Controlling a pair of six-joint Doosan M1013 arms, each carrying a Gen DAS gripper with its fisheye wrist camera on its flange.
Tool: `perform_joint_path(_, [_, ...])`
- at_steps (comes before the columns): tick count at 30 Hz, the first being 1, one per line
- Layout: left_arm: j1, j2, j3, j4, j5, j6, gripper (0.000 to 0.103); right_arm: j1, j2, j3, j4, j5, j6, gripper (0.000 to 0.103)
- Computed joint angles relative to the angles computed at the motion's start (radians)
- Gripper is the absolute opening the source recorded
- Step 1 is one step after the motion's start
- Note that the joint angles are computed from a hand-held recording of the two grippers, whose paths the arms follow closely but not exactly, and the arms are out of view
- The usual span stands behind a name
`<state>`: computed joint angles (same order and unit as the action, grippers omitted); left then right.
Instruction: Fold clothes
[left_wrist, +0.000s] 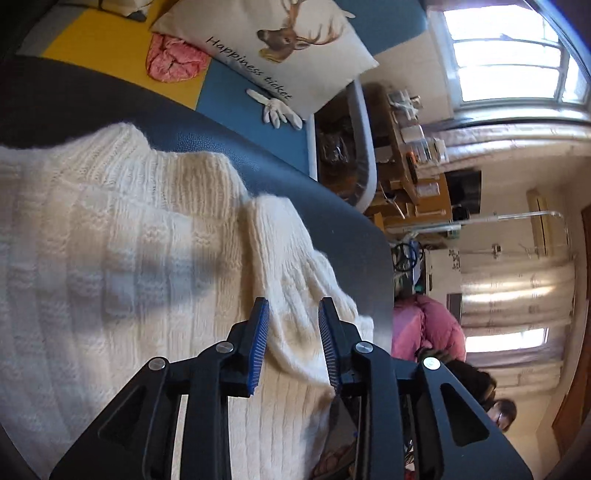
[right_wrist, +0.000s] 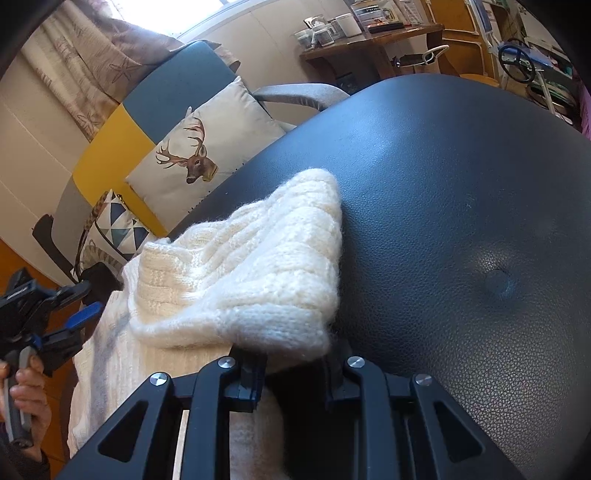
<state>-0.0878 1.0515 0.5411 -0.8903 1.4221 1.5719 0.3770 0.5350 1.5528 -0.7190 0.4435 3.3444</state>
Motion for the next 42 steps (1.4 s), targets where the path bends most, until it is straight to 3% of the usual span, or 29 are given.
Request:
perform_joint_path(6, [-0.016,0.088,-0.154,0.082,0.038,-0.129,0.039,-0.006,-0.004,0.006,0.023,-0.025,-0.025,0.022])
perform_joint_path(11, [-0.014,0.096,-0.164,0.088,0.029,-0.166,0.039,-0.01,-0.004,0.009,0.021,-0.036,-0.033,0.022])
perform_joint_path(14, [-0.019,0.075,-0.128,0.092,-0.03,-0.133,0.037,-0.005,0.002,-0.003,0.01,-0.011,-0.063,0.022])
perform_joint_path(15, [-0.023,0.075,-0.132,0.103,-0.039,-0.125,0.034,-0.003,0.004,-0.005,0.003,-0.005,-0.062,0.022])
perform_joint_path(16, [-0.028,0.074,-0.136,0.117,-0.04,-0.114,0.023,-0.002,0.005,-0.007,-0.003,0.001,-0.062,0.022])
perform_joint_path(20, [-0.05,0.087,-0.185,0.199,-0.019,-0.097,0.008,-0.004,0.005,-0.004,-0.004,-0.004,-0.059,0.022])
perform_joint_path(25, [-0.052,0.033,-0.095,0.16,-0.139,-0.039,0.005,-0.016,-0.004,0.013,0.023,-0.05,-0.053,0.022])
perform_joint_path(32, [0.001,-0.181,0.25,-0.16,-0.433,0.315,0.005,-0.007,0.005,-0.014,0.04,0.008,-0.11,0.022])
perform_joint_path(36, [0.038,-0.303,0.463,-0.248,-0.55,0.519,0.005,-0.004,0.012,-0.03,0.049,0.045,-0.143,0.021])
perform_joint_path(39, [0.063,-0.346,0.575,-0.218,-0.595,0.528,0.005,-0.003,0.016,-0.043,0.073,0.069,-0.179,0.021])
perform_joint_path(42, [0.083,-0.353,0.64,-0.149,-0.622,0.446,0.005,-0.004,0.019,-0.058,0.106,0.092,-0.224,0.022])
